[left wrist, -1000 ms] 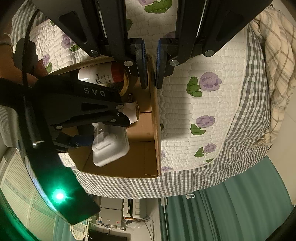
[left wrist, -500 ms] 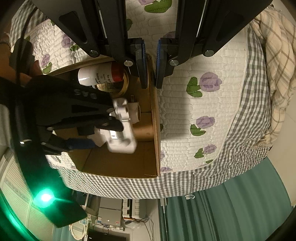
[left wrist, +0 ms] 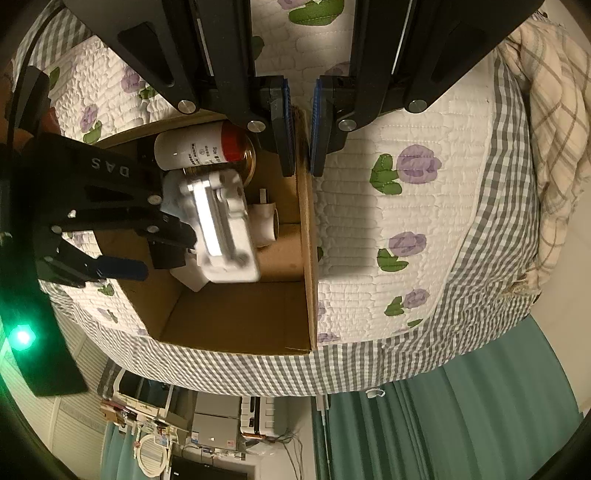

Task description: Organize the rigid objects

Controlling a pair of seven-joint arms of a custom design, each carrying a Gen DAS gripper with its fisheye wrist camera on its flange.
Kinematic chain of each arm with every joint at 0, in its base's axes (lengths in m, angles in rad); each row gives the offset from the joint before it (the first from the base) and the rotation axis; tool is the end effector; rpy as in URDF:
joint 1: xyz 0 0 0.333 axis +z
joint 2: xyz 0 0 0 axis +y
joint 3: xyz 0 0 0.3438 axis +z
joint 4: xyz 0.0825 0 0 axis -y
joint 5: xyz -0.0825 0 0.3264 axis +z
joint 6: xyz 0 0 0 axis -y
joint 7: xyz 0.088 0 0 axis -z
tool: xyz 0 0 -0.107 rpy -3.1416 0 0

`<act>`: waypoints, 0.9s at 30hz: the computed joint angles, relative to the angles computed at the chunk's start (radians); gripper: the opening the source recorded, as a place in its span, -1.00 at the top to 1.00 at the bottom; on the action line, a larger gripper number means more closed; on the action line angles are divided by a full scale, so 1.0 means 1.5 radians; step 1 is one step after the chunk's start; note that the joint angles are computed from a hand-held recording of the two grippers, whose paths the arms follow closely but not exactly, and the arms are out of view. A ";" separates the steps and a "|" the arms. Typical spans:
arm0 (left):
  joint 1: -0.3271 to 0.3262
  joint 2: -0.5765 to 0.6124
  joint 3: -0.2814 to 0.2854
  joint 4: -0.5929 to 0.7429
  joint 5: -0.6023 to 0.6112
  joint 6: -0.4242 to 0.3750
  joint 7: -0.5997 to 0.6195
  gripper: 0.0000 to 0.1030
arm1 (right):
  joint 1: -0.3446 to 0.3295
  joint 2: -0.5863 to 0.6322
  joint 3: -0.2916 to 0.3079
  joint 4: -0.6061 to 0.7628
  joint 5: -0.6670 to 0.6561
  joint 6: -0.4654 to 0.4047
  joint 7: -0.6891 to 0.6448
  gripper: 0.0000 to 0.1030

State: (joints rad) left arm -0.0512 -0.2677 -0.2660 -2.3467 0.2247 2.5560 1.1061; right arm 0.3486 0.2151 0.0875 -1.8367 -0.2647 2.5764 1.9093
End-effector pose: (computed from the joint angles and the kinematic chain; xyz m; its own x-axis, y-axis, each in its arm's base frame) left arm 0.4167 -0.1511 0.5400 -0.0064 -0.9989 -0.0456 -0.8704 0.0280 -0.4915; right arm 0.5538 0.2577 0.5249 0.2610 -0.9644 0.0426 -0.8164 -0.2441 -0.5234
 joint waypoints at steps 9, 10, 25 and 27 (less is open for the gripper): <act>0.010 -0.025 -0.002 0.018 0.008 -0.012 -0.016 0.85 | 0.001 -0.070 -0.009 -0.048 -0.042 0.021 0.059 -0.28; 0.010 -0.034 -0.003 0.020 0.008 -0.010 -0.017 0.85 | 0.000 -0.079 -0.009 -0.052 -0.050 0.022 0.067 -0.28; 0.047 -0.218 -0.069 0.006 -0.008 0.089 -0.041 0.81 | -0.086 -0.355 0.068 -0.175 -0.360 0.066 0.378 -0.41; 0.065 -0.250 -0.089 -0.013 -0.010 0.121 -0.055 0.68 | -0.114 -0.400 0.092 -0.202 -0.405 0.078 0.436 -0.52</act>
